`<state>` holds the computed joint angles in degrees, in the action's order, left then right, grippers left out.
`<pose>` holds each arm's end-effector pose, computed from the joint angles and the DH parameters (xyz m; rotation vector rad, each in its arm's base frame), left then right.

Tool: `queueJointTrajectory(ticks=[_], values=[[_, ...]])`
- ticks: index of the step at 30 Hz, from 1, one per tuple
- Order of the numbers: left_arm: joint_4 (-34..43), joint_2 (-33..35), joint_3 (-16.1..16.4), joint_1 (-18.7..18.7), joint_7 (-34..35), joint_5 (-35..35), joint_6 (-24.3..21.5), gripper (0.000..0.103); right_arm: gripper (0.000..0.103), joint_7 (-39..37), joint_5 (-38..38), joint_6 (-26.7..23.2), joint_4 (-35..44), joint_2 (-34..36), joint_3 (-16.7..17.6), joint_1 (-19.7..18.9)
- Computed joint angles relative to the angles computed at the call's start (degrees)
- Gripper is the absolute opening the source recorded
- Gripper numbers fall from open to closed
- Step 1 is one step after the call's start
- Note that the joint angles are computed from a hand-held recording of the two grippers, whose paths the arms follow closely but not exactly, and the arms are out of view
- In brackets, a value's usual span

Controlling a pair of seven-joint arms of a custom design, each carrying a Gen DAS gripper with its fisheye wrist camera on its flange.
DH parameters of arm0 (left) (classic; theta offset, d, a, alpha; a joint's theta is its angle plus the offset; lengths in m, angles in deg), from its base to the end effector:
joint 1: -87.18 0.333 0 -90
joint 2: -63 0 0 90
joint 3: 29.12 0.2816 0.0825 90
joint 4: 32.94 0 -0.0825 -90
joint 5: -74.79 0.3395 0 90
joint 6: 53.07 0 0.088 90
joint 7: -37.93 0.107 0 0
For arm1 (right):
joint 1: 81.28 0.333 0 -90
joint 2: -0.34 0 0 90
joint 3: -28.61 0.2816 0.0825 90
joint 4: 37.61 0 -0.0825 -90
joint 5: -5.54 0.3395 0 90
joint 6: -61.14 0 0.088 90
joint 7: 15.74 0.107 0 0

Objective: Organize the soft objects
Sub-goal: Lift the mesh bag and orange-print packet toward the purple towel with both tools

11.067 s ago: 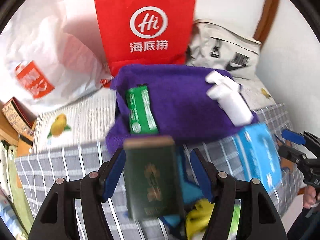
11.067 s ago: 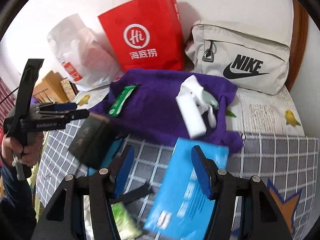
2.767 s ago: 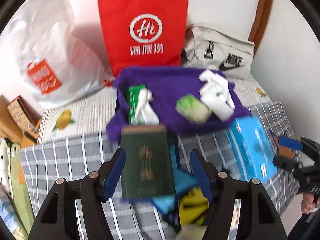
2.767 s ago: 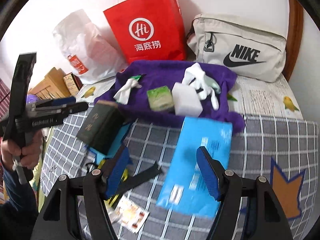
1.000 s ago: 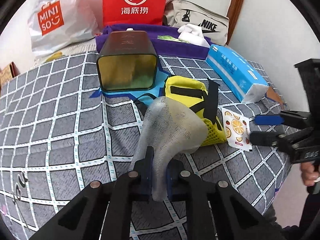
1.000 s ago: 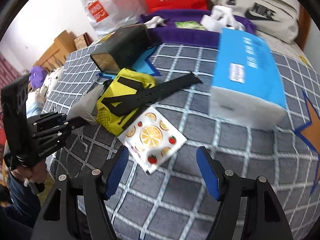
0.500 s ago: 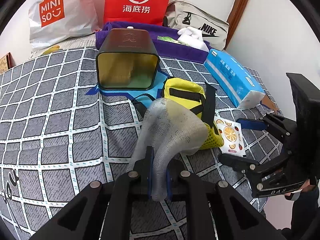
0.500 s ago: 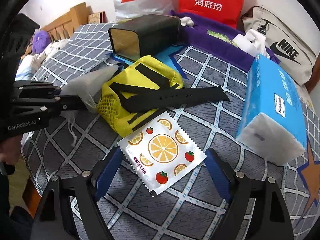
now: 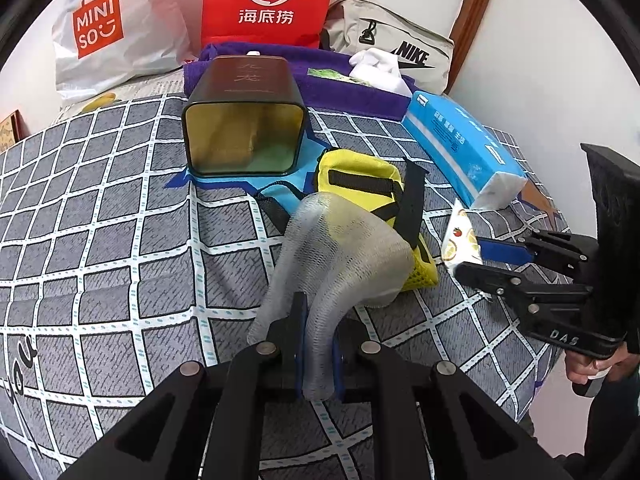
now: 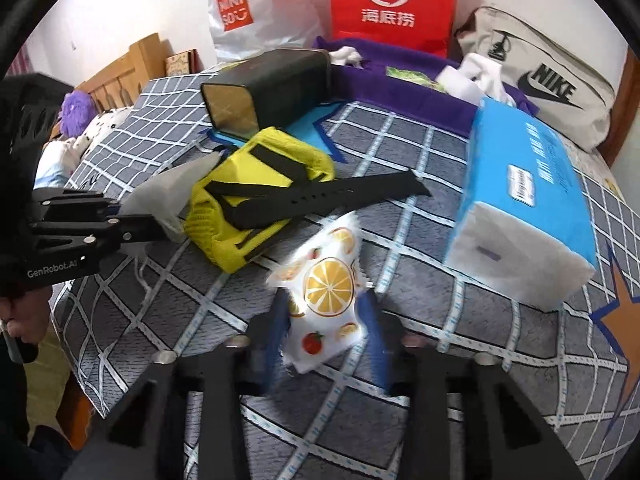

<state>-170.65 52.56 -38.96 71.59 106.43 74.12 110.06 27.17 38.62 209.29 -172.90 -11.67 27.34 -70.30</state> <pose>0.4369 -0.2095 0.4485 -1.8971 2.0260 -0.8191 0.4693 0.0699 0.4457 -2.2579 1.2465 -0.2571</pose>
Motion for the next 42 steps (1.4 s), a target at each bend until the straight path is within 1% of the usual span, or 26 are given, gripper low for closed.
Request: queueJointTrajectory(ticks=[3,4,6,7,11,15,19,21,26,28,33,38,42], values=[[0.0,0.0,0.1,-0.1,0.0,-0.5,0.1,0.011,0.03,0.3,1.7,-3.4,1.4,0.4,-1.0,-0.5],[0.0,0.0,0.2,-0.2,0.1,-0.8,0.1,0.011,0.022,0.5,1.8,-4.0,1.6,0.3,-1.1,-0.7],[0.0,-0.1,0.6,-0.7,1.0,-2.2,0.1,0.011,0.022,1.8,0.9,-4.5,1.7,0.1,-0.9,-1.3],[0.0,-0.3,0.6,-0.7,1.1,-2.5,0.1,0.011,0.022,1.4,1.6,-5.2,1.9,0.0,-1.2,-1.4],[0.0,-1.2,0.4,-0.6,0.9,-2.3,-0.3,0.01,0.022,1.0,2.4,-6.0,2.3,-0.9,-1.4,-1.8],[-0.7,-3.6,1.8,-2.1,3.0,-5.3,0.1,0.01,0.022,1.0,2.3,-6.9,2.6,-2.2,-1.6,-2.2],[-0.3,-5.3,1.0,-0.8,0.8,-2.8,-0.8,0.01,0.022,1.2,2.4,-7.4,3.4,-2.8,-2.0,-2.5],[0.1,-5.9,0.8,-0.4,-0.1,-1.7,-1.4,0.01,0.022,1.1,3.1,-8.5,4.4,-2.7,-2.5,-2.7],[1.8,-6.7,1.4,-0.7,-0.1,-0.9,-2.5,0.01,0.022,1.5,3.0,-8.8,5.2,-3.6,-2.6,-3.2],[2.9,-6.7,1.0,-0.2,-0.6,0.2,-3.1,0.01,0.022,1.7,3.2,-9.1,6.1,-3.6,-2.8,-3.4],[6.8,-5.4,-0.7,2.3,-4.6,5.0,-5.5,0.01,0.022,3.4,2.5,-9.8,9.7,-2.1,-2.8,-4.0],[11.3,-2.8,-1.0,3.2,-6.4,7.7,-7.2,0.01,0.022,4.7,1.7,-10.0,13.0,-0.2,-2.7,-4.7],[15.8,-0.3,-2.4,4.9,-10.0,13.0,-10.6,0.01,0.022,6.2,1.0,-10.1,16.0,1.8,-2.6,-5.2]])
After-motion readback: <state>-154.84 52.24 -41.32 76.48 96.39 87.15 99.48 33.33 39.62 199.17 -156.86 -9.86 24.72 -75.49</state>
